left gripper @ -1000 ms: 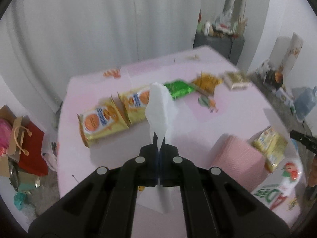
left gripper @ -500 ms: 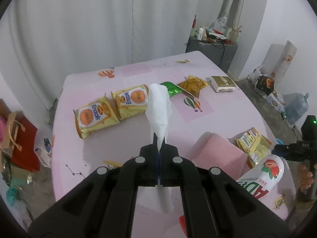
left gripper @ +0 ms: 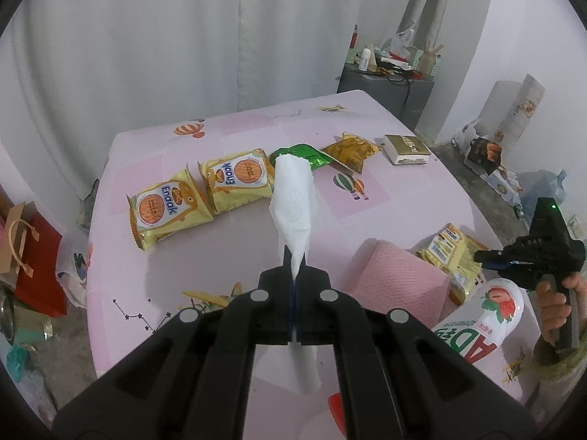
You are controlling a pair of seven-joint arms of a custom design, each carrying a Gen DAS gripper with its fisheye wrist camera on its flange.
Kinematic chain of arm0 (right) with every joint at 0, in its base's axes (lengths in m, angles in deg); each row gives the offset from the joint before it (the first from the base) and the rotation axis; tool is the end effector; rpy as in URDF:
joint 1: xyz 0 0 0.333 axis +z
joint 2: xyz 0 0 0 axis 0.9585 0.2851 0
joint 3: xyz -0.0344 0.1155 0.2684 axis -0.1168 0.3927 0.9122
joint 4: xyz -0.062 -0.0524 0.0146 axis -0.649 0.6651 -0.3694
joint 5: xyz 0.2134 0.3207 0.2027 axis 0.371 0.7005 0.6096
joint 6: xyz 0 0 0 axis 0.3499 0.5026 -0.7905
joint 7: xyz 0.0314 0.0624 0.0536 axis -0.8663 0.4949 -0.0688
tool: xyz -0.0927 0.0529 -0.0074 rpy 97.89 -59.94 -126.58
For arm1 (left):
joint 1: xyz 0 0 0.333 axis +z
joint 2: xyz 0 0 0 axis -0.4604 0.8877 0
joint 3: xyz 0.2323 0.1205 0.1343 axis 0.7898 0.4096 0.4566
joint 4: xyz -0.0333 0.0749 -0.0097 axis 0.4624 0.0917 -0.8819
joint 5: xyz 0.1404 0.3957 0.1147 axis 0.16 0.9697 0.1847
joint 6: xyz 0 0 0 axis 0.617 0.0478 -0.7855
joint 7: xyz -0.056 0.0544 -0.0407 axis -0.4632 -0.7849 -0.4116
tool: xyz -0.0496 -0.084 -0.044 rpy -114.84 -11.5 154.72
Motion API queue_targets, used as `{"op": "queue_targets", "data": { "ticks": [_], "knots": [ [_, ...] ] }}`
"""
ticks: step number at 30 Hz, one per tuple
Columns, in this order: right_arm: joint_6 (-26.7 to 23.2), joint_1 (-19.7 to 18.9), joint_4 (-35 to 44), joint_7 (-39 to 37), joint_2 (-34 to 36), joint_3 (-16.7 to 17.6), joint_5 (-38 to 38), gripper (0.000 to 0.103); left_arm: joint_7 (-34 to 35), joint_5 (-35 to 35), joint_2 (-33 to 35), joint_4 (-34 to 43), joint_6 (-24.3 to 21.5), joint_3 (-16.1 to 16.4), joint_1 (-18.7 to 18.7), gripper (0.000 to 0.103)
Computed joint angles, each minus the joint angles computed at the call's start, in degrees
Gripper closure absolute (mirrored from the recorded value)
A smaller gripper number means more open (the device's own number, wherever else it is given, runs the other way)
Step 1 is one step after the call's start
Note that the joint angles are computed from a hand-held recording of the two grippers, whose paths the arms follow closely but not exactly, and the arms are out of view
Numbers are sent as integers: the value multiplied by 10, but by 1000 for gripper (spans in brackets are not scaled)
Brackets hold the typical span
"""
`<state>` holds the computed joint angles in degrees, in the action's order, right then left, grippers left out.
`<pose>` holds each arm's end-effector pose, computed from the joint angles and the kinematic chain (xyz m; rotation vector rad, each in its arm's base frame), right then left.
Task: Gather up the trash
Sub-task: 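Carry the tissue and yellow bag over the wastebasket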
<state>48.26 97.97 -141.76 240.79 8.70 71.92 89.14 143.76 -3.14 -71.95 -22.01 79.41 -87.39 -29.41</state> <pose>0.4713 0.3122 0.7294 -0.8627 2.1129 0.5121 0.5170 -0.0899 0.8612 -1.5543 2.1871 -0.8729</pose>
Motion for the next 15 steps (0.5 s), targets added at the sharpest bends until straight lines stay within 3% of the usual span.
{"op": "queue_targets", "data": {
  "ticks": [8, 15],
  "knots": [
    [30, -11, -3, 16, -11, 17, -72, 100, 1, -5, -20, -7, 8, 3, -2, 103],
    [-21, -40, 36, 30, -47, 47, -227, 101, 9, -4, -45, -2, 52, 0, -12, 103]
  ]
}}
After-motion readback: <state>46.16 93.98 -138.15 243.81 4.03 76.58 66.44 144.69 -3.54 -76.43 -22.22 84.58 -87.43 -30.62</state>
